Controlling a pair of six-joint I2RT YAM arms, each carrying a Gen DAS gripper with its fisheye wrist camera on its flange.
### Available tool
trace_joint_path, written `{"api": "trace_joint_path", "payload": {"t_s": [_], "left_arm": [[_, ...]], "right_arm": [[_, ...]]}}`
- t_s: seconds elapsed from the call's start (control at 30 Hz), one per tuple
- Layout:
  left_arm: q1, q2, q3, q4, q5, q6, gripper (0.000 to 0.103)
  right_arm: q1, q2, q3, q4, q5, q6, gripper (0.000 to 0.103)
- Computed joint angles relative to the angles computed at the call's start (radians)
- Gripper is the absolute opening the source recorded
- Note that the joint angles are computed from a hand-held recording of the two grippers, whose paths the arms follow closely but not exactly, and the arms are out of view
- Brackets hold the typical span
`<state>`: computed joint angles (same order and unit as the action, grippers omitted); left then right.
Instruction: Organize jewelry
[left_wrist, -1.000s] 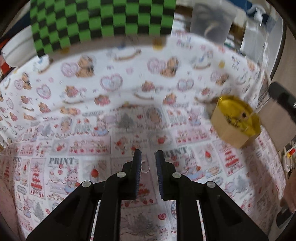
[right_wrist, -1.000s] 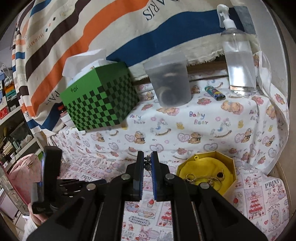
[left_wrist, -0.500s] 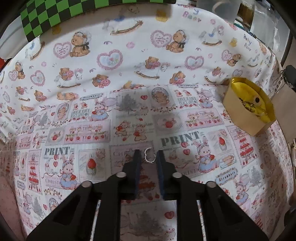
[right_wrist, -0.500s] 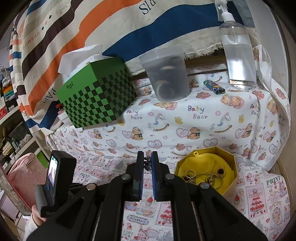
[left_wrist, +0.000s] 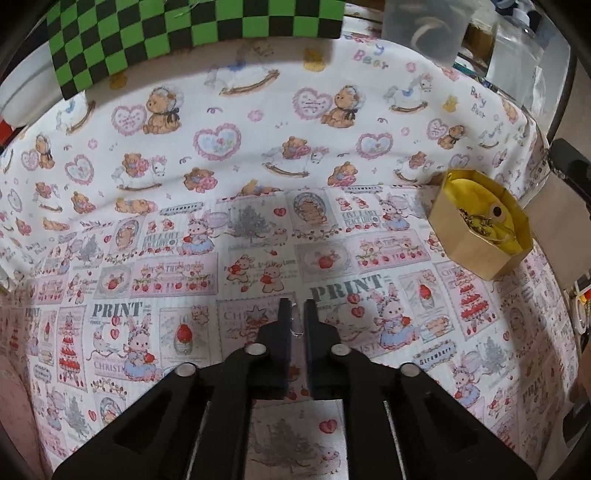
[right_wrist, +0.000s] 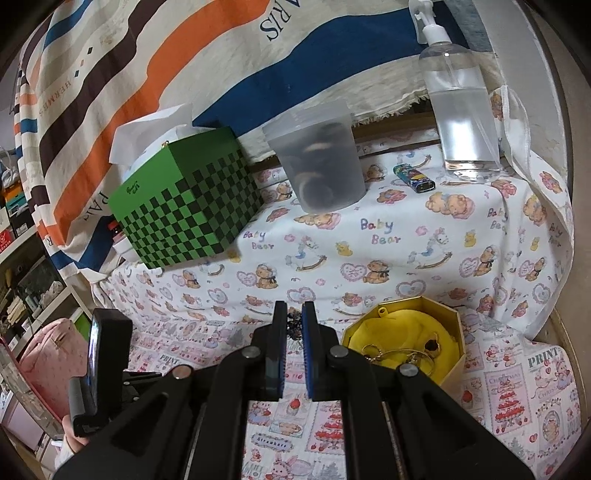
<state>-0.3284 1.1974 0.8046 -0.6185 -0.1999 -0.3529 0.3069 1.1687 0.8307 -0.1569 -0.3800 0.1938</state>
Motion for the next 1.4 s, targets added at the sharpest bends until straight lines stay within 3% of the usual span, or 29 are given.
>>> {"api": "trace_joint_path", "payload": {"t_s": [0.03,0.3,0.37,0.53,0.73,0.87,1.0,1.23,1.4], "left_arm": [[-0.009,0.004,0.001,0.002,-0.007,-0.002,0.019],[-0.004,0.053,-0.006,0.007,-0.017,-0.010,0.019],[-0.002,0.048,-0.009,0.009,-0.021,-0.007,0.012],[0.020,0.025,-0.011,0.011,0.001,0.010,0.012],[-0.013,-0.095,-0.004,-0.030,-0.018,0.013,0.012],[-0.127,-0.200,0.015,-0.040,-0.097,0.010,0.012],[-0.173,-0.265,0.041,0.000,-0.045,-0.032,0.012],[-0.315,-0.013,0.235,0.037,-0.142,-0.091,0.012],[-0.272,0.158,0.326,0.085,-0.041,-0.140,0.012]], "right_arm": [[-0.001,0.000,0.000,-0.001,-0.002,0.000,0.007],[-0.004,0.001,0.001,-0.003,-0.001,-0.002,0.007],[-0.001,0.002,0.002,-0.003,0.004,-0.001,0.007],[-0.002,0.005,0.001,-0.001,0.006,0.001,0.007],[-0.023,-0.010,-0.004,0.006,-0.008,0.011,0.007],[-0.048,-0.036,-0.007,0.016,-0.008,0.017,0.007],[-0.129,-0.027,0.005,0.028,-0.115,0.042,0.007],[-0.172,0.018,-0.001,0.058,-0.095,0.004,0.007],[-0.246,0.100,0.023,0.073,-0.194,0.044,0.007]]}}
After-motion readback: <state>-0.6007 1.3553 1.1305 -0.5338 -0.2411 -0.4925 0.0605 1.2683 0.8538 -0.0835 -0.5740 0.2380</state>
